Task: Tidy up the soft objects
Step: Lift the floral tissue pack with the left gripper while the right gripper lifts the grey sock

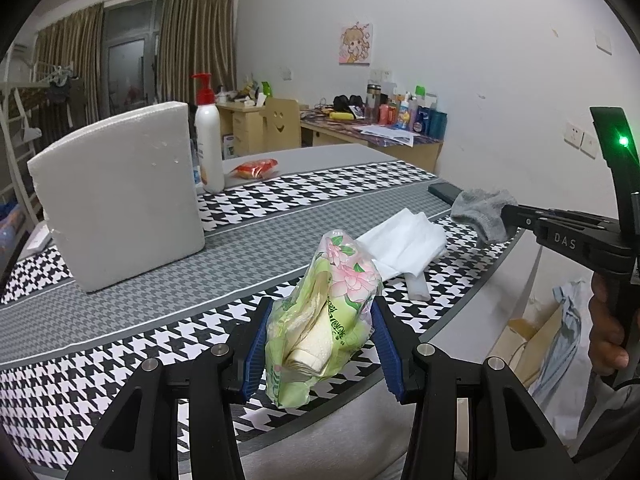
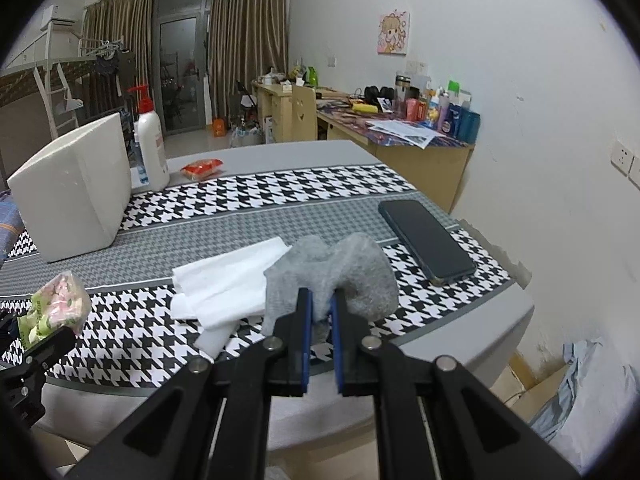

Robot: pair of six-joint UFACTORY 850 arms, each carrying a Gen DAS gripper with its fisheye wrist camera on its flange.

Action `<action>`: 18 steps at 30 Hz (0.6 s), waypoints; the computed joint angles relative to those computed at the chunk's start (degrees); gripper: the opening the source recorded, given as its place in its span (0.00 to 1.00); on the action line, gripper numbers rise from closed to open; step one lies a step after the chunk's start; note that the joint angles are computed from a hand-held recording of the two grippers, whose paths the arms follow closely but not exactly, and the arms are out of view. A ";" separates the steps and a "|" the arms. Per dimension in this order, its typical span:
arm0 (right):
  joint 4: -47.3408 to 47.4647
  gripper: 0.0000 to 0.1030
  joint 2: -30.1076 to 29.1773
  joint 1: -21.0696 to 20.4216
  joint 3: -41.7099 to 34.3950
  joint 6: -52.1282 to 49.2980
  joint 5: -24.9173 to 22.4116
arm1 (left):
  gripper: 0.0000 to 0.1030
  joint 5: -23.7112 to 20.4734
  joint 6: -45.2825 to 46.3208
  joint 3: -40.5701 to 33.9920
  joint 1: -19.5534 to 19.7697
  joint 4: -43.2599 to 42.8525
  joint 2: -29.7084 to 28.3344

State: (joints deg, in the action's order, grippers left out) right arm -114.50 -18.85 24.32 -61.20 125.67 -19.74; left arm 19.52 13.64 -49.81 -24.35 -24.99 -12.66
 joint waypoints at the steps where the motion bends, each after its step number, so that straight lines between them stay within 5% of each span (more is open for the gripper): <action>1: -1.38 0.12 0.24 0.09 0.22 1.27 -0.08 | 0.48 0.19 0.37 0.07 -0.04 -0.44 0.09; 18: -11.15 0.12 0.74 0.85 0.34 9.31 0.25 | 0.48 2.23 5.64 1.04 0.43 -7.10 1.61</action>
